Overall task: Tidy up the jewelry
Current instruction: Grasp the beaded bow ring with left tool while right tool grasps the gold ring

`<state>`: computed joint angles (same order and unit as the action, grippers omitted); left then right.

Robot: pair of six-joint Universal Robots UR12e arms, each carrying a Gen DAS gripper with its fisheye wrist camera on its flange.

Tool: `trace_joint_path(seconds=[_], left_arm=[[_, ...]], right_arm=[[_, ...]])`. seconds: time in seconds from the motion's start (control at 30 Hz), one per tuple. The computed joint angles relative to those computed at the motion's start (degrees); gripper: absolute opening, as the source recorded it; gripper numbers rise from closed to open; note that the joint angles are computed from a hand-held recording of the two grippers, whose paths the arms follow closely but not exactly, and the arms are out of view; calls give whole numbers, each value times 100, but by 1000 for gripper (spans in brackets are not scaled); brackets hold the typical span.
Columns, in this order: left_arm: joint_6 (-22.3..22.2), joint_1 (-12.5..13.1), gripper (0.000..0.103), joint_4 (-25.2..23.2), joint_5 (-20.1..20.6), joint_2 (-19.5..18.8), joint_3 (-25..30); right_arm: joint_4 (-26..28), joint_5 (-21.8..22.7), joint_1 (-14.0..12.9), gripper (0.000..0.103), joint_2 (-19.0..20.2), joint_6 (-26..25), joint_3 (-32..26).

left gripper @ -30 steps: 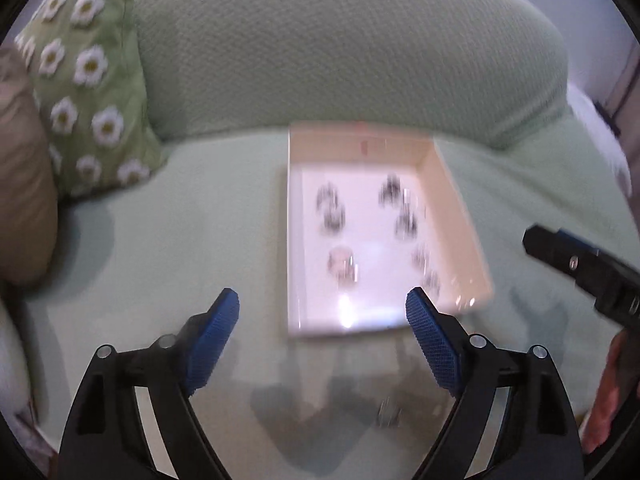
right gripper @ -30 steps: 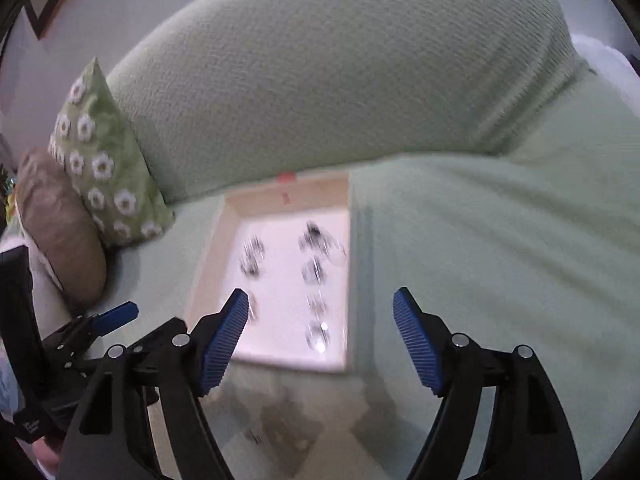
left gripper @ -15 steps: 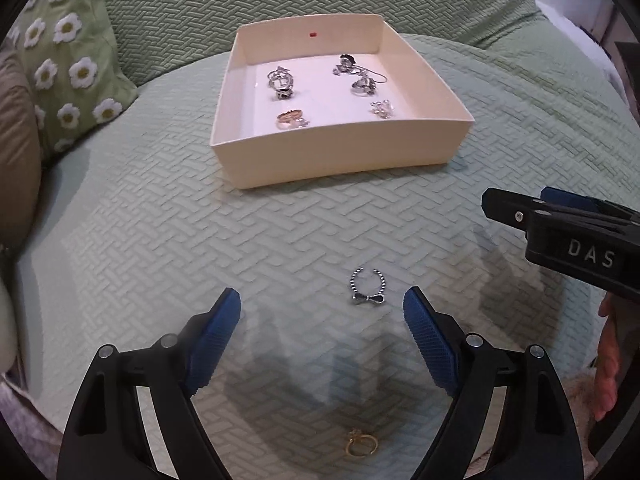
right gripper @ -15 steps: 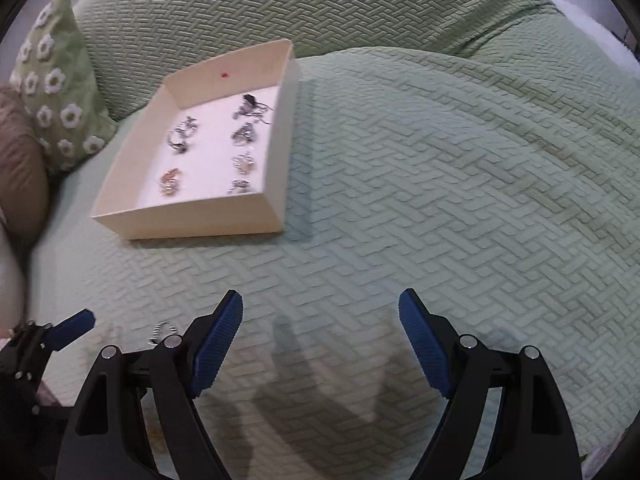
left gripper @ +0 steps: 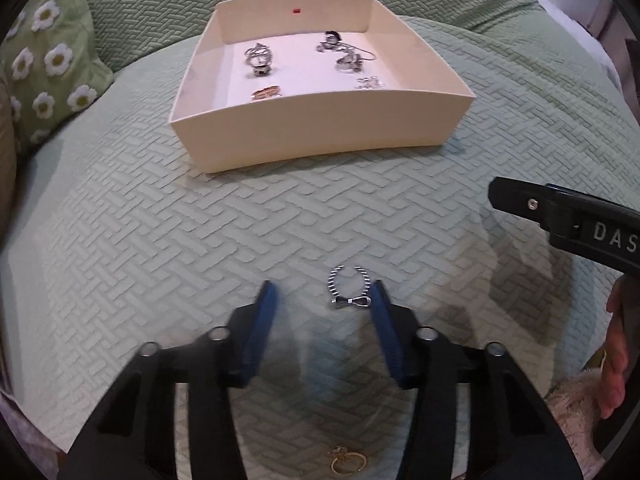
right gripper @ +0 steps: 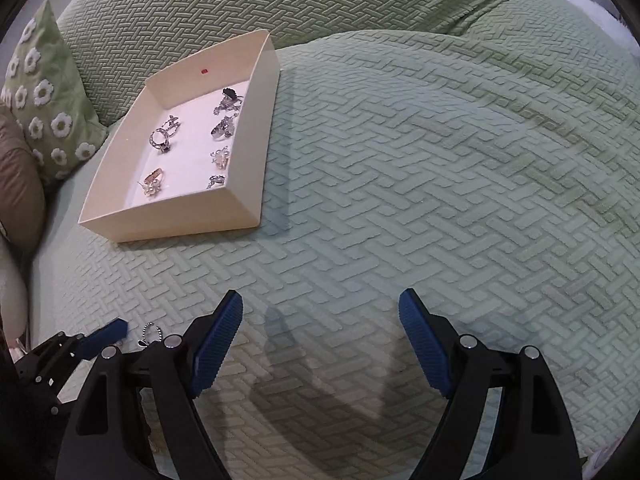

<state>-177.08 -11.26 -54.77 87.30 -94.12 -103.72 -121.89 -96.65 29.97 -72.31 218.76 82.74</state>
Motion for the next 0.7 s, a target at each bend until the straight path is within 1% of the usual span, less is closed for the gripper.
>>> trace_joint_path(seconds=[0.03,0.07,0.1,0.2,0.3,0.37,0.43,0.57,0.63,0.67,0.7], left_arm=[[46,1,30,-3,-51,2,-1],[76,1,27,1,-69,6,-4],[79,-5,20,8,-57,7,-5],[0,20,19,-10,-196,43,-23],[-22,113,18,5,-292,64,-22],[-117,174,18,59,-362,142,-59],[-243,250,18,140,-387,214,-100],[-572,447,18,248,-477,379,-233],[-782,578,18,267,-602,476,-315],[-828,624,18,275,-638,493,-331],[-888,696,18,286,-766,542,-373]], right_arm=[[16,11,2,79,7,-26,-9],[21,25,4,79,11,-55,-14],[25,43,10,79,19,-97,-24],[2,50,38,79,25,-131,-39],[-88,159,61,79,3,-160,-24],[-263,317,87,79,-33,-168,36],[-413,494,147,79,-48,-299,86],[-164,933,257,79,2,-474,-30],[-190,1283,314,79,13,-517,-77],[-156,1365,341,79,27,-527,-111],[-75,1437,384,79,52,-538,-175]])
